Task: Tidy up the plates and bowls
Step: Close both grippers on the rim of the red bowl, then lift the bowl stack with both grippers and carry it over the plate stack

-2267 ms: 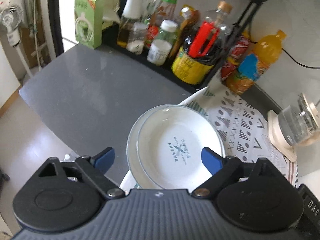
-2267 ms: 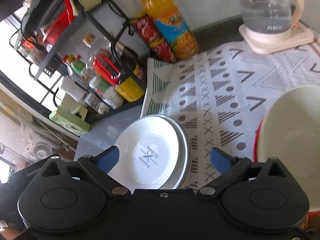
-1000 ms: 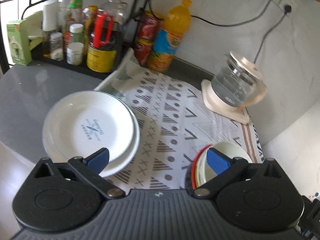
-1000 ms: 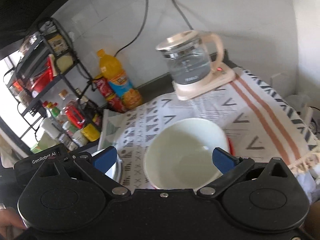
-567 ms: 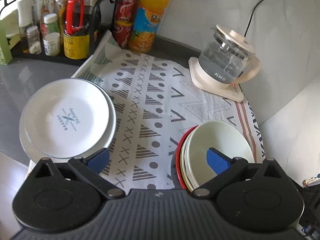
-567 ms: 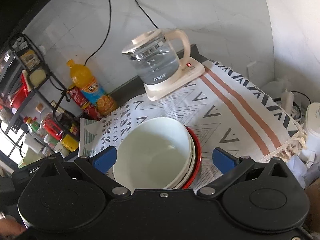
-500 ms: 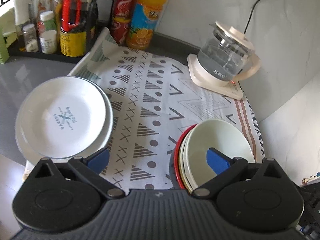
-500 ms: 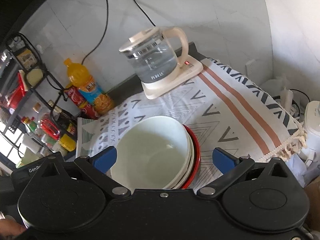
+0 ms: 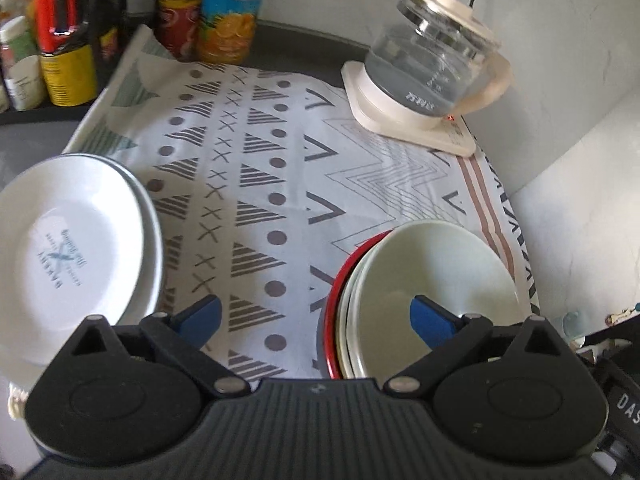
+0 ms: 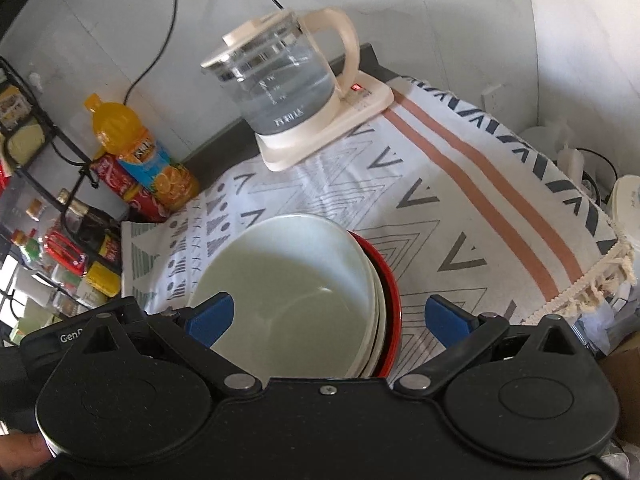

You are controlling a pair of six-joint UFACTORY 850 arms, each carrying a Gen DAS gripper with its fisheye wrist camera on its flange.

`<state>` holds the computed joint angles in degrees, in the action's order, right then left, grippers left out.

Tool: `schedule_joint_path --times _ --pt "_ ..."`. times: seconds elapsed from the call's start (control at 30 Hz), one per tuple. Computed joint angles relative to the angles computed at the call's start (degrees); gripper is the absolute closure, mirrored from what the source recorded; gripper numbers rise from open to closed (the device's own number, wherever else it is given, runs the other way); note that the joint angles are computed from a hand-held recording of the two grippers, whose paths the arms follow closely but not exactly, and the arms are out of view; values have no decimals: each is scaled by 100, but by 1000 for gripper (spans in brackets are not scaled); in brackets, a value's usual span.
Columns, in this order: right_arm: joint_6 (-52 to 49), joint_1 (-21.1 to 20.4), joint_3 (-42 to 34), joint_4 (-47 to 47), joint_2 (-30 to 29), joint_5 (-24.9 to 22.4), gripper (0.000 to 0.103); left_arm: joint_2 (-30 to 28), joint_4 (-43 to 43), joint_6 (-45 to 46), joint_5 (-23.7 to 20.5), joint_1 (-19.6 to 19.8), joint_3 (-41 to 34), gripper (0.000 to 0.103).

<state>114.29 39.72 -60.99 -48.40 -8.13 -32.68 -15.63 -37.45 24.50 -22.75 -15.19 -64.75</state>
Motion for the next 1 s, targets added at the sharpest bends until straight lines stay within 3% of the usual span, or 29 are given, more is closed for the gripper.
schedule_joint_path --times 0.2,0.33,0.4,0.57,0.73,0.83,1.0 --pt "-286 -143 -35 439 -168 197 0 -310 69 37 -142 -15 -243 4" --pt "-225 -199 12 528 -198 369 3 -426 -207 262 -198 12 -306 10" --pt "-238 -225 43 603 -208 474 9 -522 -355 399 -324 33 -361 16" --pt "-713 -303 -6 1191 -331 458 35 -753 -605 498 -708 124 -501 48" --pt "-967 -399 86 1845 -357 493 64 -931 -802 572 -1055 192 -603 67" --pt "-913 -407 148 1891 -347 564 67 -969 -976 730 -1150 191 -616 75" --pt "-899 -391 135 1872 -335 529 70 -982 -916 610 -1233 203 -659 75"
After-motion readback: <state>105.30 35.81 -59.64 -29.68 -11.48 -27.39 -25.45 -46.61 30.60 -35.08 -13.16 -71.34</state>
